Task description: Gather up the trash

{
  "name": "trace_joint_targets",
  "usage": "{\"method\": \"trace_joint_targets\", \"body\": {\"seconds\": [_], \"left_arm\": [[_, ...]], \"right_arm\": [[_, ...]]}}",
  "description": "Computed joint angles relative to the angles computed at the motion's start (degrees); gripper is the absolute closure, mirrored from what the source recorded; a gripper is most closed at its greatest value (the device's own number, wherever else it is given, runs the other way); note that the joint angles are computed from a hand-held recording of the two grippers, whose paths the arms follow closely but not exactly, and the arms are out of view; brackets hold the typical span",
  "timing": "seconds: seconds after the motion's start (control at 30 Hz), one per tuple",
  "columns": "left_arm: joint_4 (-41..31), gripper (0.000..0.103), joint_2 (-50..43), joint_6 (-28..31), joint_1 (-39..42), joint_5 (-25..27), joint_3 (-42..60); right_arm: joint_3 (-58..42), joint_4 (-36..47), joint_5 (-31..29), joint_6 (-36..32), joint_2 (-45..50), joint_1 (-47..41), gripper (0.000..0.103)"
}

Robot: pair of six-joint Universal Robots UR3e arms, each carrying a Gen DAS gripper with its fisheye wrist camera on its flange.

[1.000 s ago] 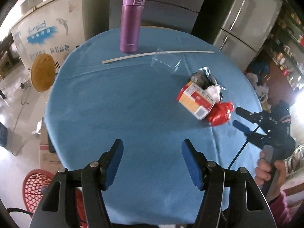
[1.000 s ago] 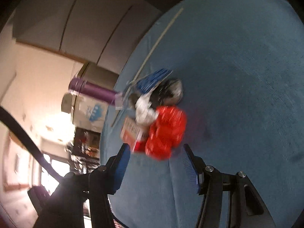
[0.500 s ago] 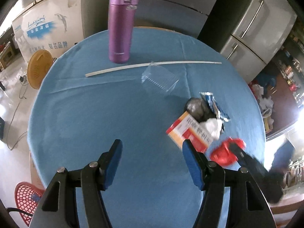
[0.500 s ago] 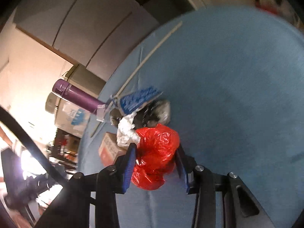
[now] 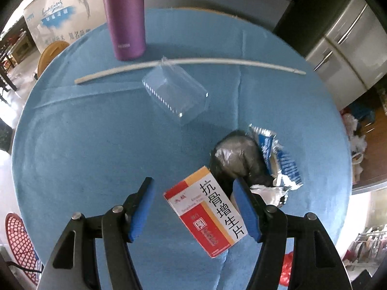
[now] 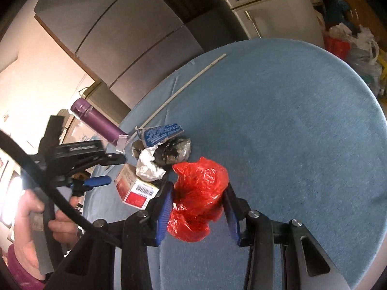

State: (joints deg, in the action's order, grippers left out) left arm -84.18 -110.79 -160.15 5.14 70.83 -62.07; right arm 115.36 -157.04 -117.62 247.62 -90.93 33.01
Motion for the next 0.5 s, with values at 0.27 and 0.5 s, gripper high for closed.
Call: {"method": "trace_joint_targets", "body": {"seconds": [0.27, 0.5], "left_arm": [[-0.6, 0.036, -1.1, 0.3, -0.1, 1.0, -4.1], [-1.8, 0.053, 1.9, 9.6, 4.3, -0.4, -8.2]], "right_arm": [[-1.7, -0.8, 0.0, -0.3, 2.2, 1.3, 0.06], [-4.6, 1.0, -1.4, 0.3, 2.9, 3.3, 0.06]]}}
